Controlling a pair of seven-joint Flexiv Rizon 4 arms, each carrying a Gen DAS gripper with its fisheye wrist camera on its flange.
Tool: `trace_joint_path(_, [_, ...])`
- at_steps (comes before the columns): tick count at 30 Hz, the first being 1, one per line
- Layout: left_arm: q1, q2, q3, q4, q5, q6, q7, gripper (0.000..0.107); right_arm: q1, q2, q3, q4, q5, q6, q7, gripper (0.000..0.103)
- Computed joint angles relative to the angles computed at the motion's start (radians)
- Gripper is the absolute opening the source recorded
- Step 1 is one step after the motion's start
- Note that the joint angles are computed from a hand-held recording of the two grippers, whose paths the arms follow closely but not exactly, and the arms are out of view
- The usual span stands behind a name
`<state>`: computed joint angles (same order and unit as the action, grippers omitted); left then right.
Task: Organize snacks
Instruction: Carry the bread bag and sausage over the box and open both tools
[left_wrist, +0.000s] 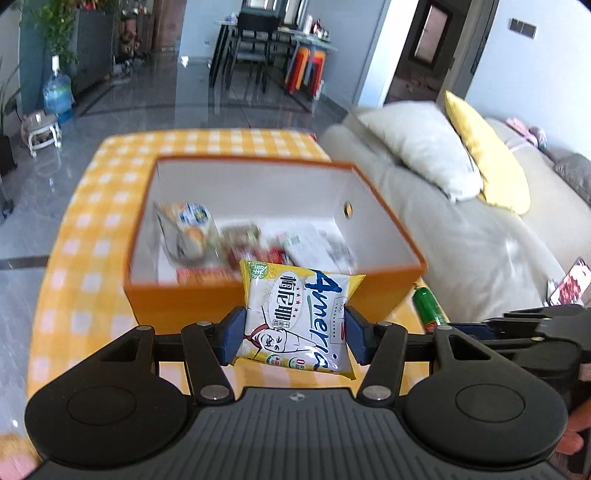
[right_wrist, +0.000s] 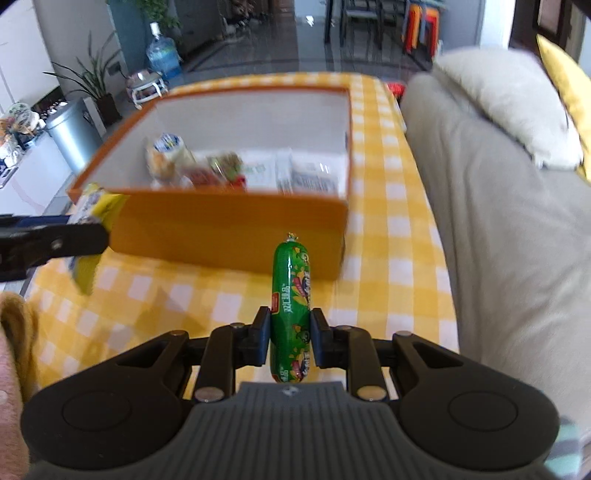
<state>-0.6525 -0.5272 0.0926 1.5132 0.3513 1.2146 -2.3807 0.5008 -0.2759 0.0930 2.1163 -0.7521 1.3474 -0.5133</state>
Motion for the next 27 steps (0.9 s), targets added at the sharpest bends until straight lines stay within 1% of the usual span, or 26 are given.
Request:
trace_joint_path(3, [-0.001,-0.001,0.028,-0.038,0.024,-0.008,-0.014,0.064,0.009,0.012,-0.02,-0.031,-0.05,0.034,0.009,0.019])
trace_joint_path(6, [0.006,-0.005,0.042,-0.086,0.046,-0.028,-0.014,0.064,0.014,0.001,-0.044,-0.092,-0.105,0.071,0.011,0.019])
trace_joint_path(9, [0.016,-0.018,0.051,-0.147,0.068,-0.061,-0.009,0.064,0.008,-0.036,-0.035,-0.181,-0.076,0.084,-0.037,0.019])
trace_joint_path(11, [0.03,-0.033,0.046,-0.189,0.07,-0.087,0.008,0.064,0.019,-0.064,-0.045,-0.237,-0.065,0.075,-0.063,0.019])
trace_joint_path(13, [0.044,-0.052,0.036,-0.226,0.065,-0.114,0.032,0.064,0.027,-0.099,-0.051,-0.297,-0.048,0.057,-0.098,0.019])
trace_joint_path(16, [0.076,-0.089,0.002,-0.269,0.029,-0.131,0.092,0.064,0.021,-0.16,-0.023,-0.392,0.033,0.002,-0.19,0.019])
trace_joint_path(19, [0.095,-0.136,-0.02,-0.319,-0.021,-0.186,0.155,0.064,0.029,-0.218,-0.016,-0.472,0.096,-0.058,-0.268,0.019])
trace_joint_path(22, [0.109,-0.176,-0.036,-0.355,-0.071,-0.246,0.203,0.064,0.032,-0.266,-0.003,-0.536,0.153,-0.119,-0.349,0.019])
trace_joint_path(25, [0.126,-0.21,-0.054,-0.372,-0.117,-0.273,0.253,0.064,0.029,-0.314,0.016,-0.593,0.22,-0.171,-0.424,0.019])
trace_joint_path(27, [0.131,-0.232,-0.06,-0.389,-0.141,-0.299,0.288,0.064,0.034,-0.342,0.013,-0.623,0.249,-0.196,-0.457,0.019])
